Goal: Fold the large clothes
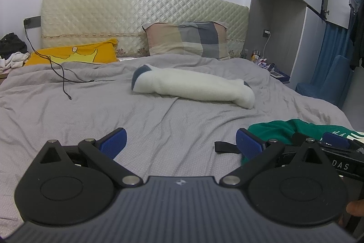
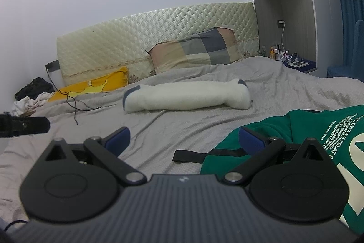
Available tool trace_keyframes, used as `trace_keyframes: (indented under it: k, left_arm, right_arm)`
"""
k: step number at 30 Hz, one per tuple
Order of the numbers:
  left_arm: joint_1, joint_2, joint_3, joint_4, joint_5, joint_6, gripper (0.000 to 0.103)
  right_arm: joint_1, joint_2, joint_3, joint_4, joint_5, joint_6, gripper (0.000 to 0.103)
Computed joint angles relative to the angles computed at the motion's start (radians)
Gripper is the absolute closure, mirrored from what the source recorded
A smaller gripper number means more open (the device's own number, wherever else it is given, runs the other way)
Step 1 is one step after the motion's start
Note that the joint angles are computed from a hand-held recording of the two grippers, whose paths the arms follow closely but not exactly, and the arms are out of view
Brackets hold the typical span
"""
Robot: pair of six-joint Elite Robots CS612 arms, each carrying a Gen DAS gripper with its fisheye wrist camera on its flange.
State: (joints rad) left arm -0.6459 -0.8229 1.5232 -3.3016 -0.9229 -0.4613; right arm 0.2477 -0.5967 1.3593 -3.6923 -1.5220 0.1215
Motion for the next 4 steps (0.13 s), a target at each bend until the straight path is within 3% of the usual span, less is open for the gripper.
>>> trace_keyframes:
  k: [4]
  left_arm:
    - [0.0,0.0,0.001,-0.004,0.002,0.011,0.0]
  right_arm:
    - [0.0,-0.001,0.001,0.0,-0.001,0.001,0.0]
